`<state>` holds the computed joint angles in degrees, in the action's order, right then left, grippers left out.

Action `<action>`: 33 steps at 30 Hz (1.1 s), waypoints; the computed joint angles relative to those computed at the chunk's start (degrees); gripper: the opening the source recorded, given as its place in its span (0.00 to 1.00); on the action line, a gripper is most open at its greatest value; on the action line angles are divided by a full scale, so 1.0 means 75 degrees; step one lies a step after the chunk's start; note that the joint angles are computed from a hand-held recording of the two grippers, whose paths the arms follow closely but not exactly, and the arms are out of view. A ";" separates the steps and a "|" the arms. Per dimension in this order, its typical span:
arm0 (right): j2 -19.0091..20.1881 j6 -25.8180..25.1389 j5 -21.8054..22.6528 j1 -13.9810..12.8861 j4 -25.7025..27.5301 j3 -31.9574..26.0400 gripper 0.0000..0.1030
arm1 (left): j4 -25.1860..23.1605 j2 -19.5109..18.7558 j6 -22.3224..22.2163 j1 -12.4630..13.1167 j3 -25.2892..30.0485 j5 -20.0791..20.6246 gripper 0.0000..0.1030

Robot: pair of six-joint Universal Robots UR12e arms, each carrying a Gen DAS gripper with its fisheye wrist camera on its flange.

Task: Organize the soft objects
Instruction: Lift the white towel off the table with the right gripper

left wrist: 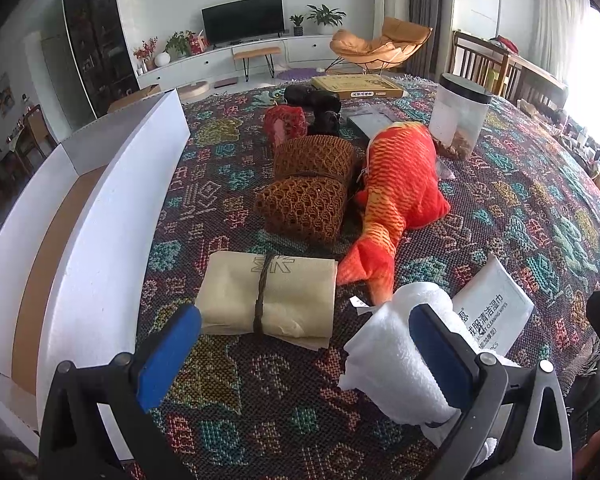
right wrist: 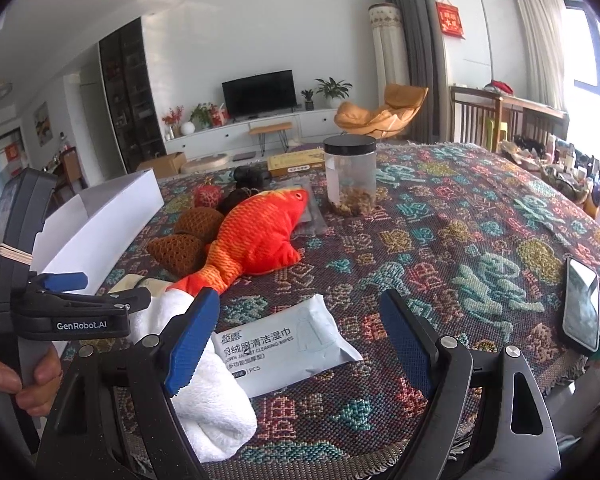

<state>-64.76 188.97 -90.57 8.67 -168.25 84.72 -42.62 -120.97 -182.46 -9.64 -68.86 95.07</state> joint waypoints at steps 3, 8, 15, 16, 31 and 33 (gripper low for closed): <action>-0.0010 -0.0012 0.0104 -0.0010 -0.0027 0.0019 0.82 | -0.0021 0.0005 0.0032 0.0003 -0.0012 0.0027 1.00; -0.0027 -0.0031 0.0314 -0.0034 -0.0031 0.0051 0.82 | -0.0064 0.0005 0.0027 0.0024 -0.0034 0.0053 1.00; -0.0028 -0.0041 0.0418 -0.0039 -0.0026 0.0053 0.82 | -0.0188 -0.0011 0.0021 0.0037 0.0003 0.0077 1.00; -0.0027 -0.0037 0.0431 -0.0041 -0.0016 0.0051 0.82 | -0.0200 -0.0014 0.0027 0.0035 0.0010 0.0080 1.00; -0.0017 0.0011 0.0633 -0.0085 -0.0016 0.0057 0.82 | -0.0368 0.0089 0.0010 0.0150 -0.0119 0.0077 1.00; -0.0019 -0.0004 0.0722 -0.0097 -0.0003 0.0062 0.82 | -0.0344 0.0103 -0.0032 0.0169 -0.0132 0.0080 1.00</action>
